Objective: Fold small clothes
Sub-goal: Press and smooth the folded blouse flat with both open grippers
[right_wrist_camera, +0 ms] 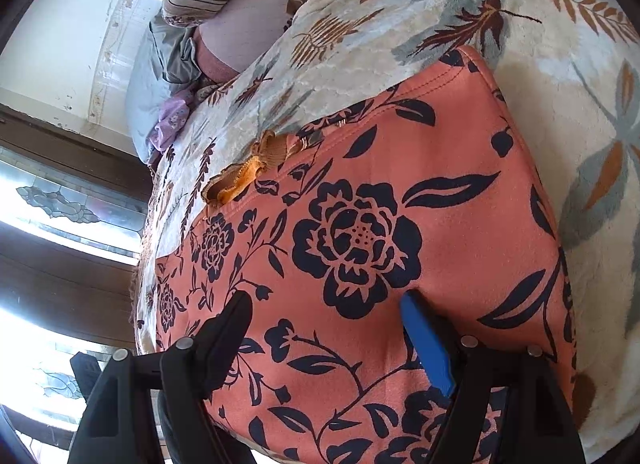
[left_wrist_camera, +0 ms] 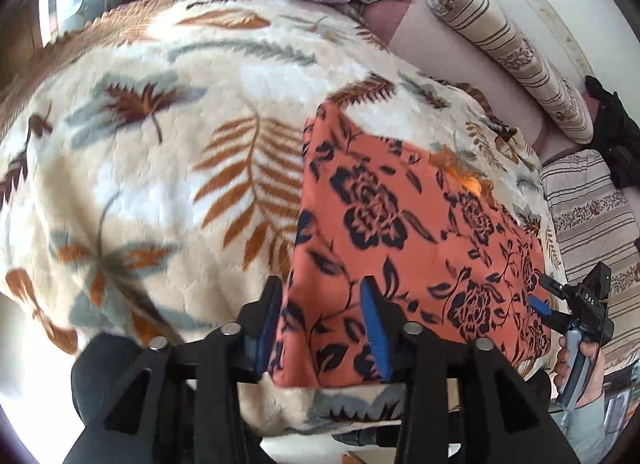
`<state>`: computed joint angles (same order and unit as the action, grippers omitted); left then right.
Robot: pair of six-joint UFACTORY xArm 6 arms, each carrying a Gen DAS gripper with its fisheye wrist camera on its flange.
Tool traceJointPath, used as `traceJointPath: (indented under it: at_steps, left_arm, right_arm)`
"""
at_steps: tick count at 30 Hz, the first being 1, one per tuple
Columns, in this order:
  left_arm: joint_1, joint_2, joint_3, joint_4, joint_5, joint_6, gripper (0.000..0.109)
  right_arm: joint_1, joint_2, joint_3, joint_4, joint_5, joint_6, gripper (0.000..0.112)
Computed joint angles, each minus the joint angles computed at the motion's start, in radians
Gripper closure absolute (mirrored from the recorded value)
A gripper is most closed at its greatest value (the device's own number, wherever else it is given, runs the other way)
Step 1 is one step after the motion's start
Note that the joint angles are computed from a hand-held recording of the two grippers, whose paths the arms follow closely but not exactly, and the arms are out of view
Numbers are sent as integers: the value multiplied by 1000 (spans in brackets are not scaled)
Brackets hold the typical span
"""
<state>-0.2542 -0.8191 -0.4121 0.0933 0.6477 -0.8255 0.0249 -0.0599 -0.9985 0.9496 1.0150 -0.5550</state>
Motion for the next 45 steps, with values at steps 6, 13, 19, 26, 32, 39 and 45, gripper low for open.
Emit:
traceJointPath:
  at_steps: [6,13,19,26,32,39,45]
  left_arm:
    - [128,417,-220,-176,-175,345,56]
    - [235,580,-322,-225,-165,358,95]
    - [101,374,-236,229,-99,48,36]
    - [-131,326,-219,432,-122,-237,33]
    - [-232,482,-299,465,-129,-335,33]
    - [-264,555,-360,435,-101,-364,33]
    - [-308,680,-464,425,28,-273,32]
  right_arm:
    - [8,-6,4,-3,-5,-7,29]
    - [-17,15,-15,22,40,-10,29]
    - [-75,-145,102,103,59,45,29]
    - [-158,-464,436,178,117,164,25]
    - [-203,-413,479,239,-5,238,25]
    - [-211,-339,419,308,-121,184,28]
    - [-183,-306,388,252,-134,170,63]
